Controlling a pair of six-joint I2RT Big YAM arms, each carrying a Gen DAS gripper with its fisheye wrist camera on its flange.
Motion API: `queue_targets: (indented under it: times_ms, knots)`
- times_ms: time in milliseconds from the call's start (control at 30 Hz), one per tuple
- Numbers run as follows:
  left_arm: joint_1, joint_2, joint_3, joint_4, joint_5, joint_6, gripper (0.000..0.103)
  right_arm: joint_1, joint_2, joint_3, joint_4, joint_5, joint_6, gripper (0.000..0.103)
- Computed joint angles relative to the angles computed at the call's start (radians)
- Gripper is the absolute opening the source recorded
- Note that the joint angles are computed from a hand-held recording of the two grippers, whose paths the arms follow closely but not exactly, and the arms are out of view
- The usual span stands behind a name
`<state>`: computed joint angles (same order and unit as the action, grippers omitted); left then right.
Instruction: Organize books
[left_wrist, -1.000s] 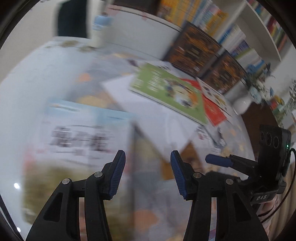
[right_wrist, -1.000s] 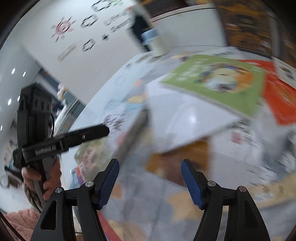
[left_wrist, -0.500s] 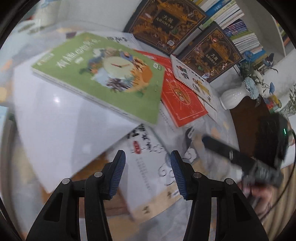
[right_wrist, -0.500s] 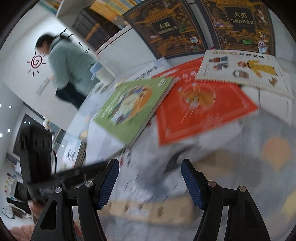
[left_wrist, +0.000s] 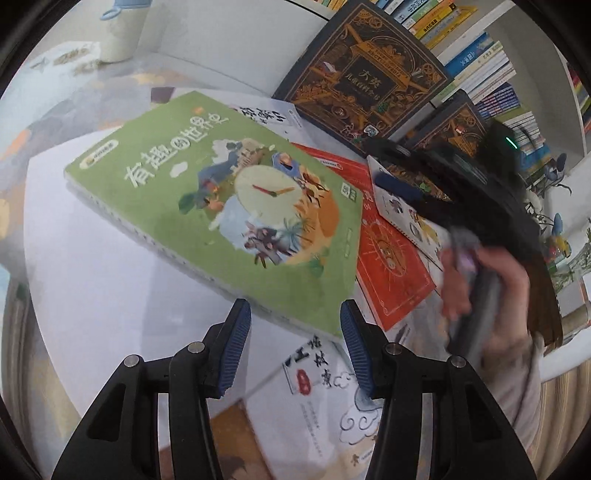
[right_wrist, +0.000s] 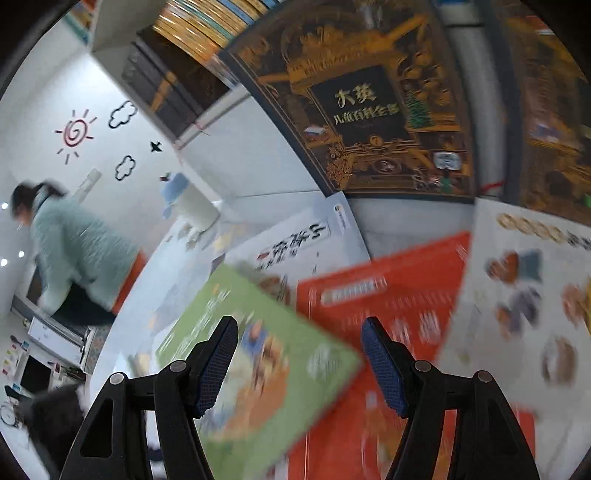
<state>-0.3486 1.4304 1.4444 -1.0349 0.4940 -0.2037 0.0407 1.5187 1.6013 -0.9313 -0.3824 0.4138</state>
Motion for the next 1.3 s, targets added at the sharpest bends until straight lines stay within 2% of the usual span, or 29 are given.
queue_targets:
  times_ms: [100,200,233,333,400,567,633,833,933,1067,1200,1300]
  knots:
    - [0.009,0.010,0.007,-0.002,0.017,0.022,0.048,0.016,0.117,0.115,-0.050,-0.034,0.005,0.068]
    - [0.012,0.009,0.003,0.009,-0.001,0.026,0.048,0.040,0.183,0.186,-0.128,-0.051,-0.015,0.068]
    - [0.013,0.010,0.003,0.007,0.003,0.027,0.048,0.046,0.179,0.179,-0.113,-0.038,-0.025,0.069]
    - [0.011,0.006,0.001,0.006,-0.010,0.023,0.048,0.055,0.173,0.177,-0.136,-0.036,-0.072,0.071]
    - [0.009,0.001,-0.003,0.008,-0.036,0.020,0.048,0.045,0.154,0.151,-0.128,-0.058,-0.054,0.071]
    - [0.010,0.001,0.003,-0.013,-0.073,0.038,0.048,0.004,0.085,0.046,-0.085,-0.188,0.009,0.071]
    - [0.010,0.003,0.009,-0.030,-0.084,0.053,0.048,-0.001,0.061,0.022,-0.092,-0.203,0.004,0.071]
    - [0.001,-0.004,0.016,-0.076,-0.129,0.125,0.049,0.010,-0.032,-0.056,-0.143,-0.189,-0.012,0.072]
    - [0.019,-0.006,0.022,-0.111,-0.083,0.142,0.049,0.019,-0.085,-0.105,-0.147,-0.174,-0.001,0.072]
    - [0.043,-0.028,0.008,-0.163,-0.029,0.191,0.049,0.040,-0.193,-0.211,-0.110,-0.168,0.076,0.072]
    - [0.056,-0.084,-0.042,-0.202,-0.031,0.267,0.049,0.086,-0.311,-0.311,-0.065,-0.142,0.165,0.072]
    - [0.072,-0.138,-0.090,-0.224,-0.037,0.322,0.049,0.141,-0.376,-0.361,-0.072,-0.110,0.218,0.074]
